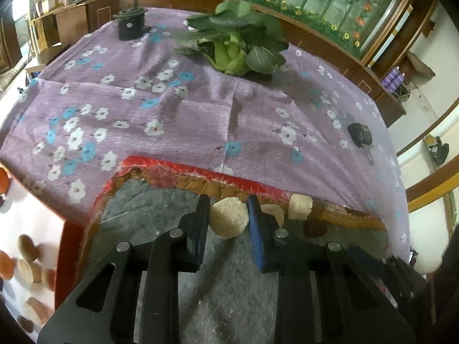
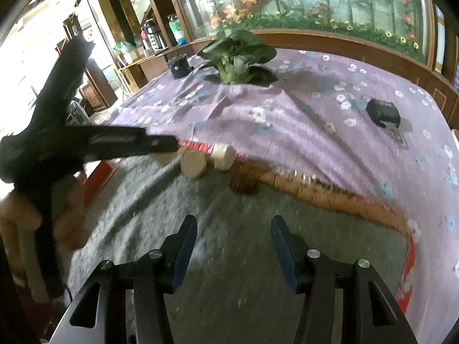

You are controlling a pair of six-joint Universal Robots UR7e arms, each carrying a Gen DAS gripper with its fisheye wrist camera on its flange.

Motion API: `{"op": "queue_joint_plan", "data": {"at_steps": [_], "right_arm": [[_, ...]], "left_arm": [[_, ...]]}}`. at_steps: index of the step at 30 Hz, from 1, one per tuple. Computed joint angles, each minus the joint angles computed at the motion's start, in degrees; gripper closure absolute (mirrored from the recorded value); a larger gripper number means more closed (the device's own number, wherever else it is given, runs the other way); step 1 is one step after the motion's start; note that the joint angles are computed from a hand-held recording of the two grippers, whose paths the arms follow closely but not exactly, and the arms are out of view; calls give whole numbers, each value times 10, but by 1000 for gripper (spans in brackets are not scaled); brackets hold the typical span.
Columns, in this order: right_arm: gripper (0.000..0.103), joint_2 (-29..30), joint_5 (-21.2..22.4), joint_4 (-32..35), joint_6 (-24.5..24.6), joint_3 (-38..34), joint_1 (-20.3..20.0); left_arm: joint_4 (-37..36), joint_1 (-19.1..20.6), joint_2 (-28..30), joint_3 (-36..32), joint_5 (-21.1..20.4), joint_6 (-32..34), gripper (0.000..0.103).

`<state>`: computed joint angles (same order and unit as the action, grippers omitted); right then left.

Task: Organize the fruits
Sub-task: 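Grasp a round beige disc with the left tool while the right tool grasps the date, then carry the beige disc and dark red date over the white tray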

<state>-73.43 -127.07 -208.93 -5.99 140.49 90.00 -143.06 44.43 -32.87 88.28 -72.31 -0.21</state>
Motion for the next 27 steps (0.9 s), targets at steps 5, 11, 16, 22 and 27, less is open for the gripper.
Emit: {"op": "queue_joint_plan", "data": {"at_steps": [5,11,16,22,27], "right_arm": [[51,20,-11,15,-11,-38,-12],[72,53,-30,5,-37,-67,-14],[76,45,-34,-8,-38,-47,-5],[76,34,-38,-43,-20,-9,18],[76,40,-51,-61,3,17,52]], "left_arm": [[-8,-1,-24,28,-2,0,78],[-22,-9,-51,66,5,18,78],[-29,-12,-69,90,9,29,78],[-26,-14,-98,120,4,39,78],[-23,-18,-134,153,5,51,78]]}}
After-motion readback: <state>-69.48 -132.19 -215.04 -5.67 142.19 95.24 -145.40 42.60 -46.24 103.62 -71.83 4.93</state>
